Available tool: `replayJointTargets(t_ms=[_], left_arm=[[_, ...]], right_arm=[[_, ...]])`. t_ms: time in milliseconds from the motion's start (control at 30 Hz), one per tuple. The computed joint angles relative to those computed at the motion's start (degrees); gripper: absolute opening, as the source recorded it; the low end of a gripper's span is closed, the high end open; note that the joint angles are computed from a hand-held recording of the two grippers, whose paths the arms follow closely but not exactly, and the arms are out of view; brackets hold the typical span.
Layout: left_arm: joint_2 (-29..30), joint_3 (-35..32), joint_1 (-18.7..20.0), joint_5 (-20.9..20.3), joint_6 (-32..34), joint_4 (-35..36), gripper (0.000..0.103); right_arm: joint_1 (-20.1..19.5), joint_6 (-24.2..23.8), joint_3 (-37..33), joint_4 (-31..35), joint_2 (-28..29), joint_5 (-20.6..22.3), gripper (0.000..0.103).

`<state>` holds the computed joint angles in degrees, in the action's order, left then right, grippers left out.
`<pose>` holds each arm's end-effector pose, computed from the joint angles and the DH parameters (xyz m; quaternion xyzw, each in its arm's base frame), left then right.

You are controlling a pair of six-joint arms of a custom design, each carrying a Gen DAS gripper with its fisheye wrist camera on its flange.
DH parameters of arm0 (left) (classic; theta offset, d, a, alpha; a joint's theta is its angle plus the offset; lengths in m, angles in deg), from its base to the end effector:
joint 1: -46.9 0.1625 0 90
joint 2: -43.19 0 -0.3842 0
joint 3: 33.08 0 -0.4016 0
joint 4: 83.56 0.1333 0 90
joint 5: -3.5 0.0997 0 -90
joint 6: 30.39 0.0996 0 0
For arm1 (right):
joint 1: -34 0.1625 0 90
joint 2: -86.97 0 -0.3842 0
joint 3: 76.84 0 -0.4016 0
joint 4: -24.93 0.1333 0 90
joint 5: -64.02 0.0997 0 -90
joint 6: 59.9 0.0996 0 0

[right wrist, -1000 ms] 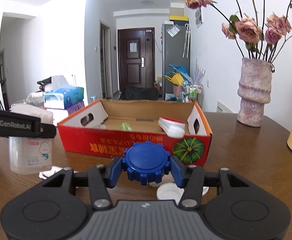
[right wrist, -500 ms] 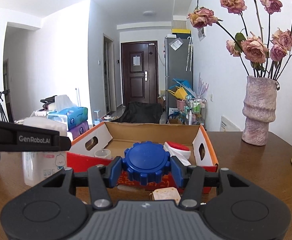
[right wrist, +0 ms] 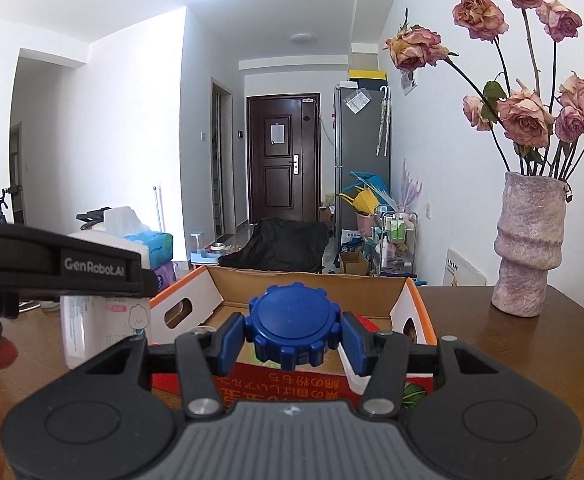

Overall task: Organize rigid objects
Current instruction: 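Carry the white container and blue cap with both grippers over the red box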

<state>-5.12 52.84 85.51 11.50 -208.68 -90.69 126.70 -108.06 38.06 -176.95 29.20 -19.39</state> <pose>-0.2734 -0.5151 0.1114 0.0015 0.7316 -0.5792 0.3595 0.1710 -0.5538 0.1745 0.4046 -0.7893 0.4431 0.1303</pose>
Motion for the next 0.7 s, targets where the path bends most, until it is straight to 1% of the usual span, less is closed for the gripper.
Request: replayJointTargets(t_ms=[333,500,700], left_arm=[[1.0,-2.4,2.3,2.0,5.1,-3.1,0.042],[0.9,-2.3,2.3,1.9,5.2,-3.3,0.042],[1.4,-3.5,3.4,2.7,7.7,-5.1,0.042]], right_arm=[[0.5,-0.2,-4.5,1.8,3.1,-0.3,0.051],[0.7,0.2,-7.1,2.7,4.8,-0.9,0.051],[0.9,0.0,-9.6,3.6,6.5,-1.2,0.051]])
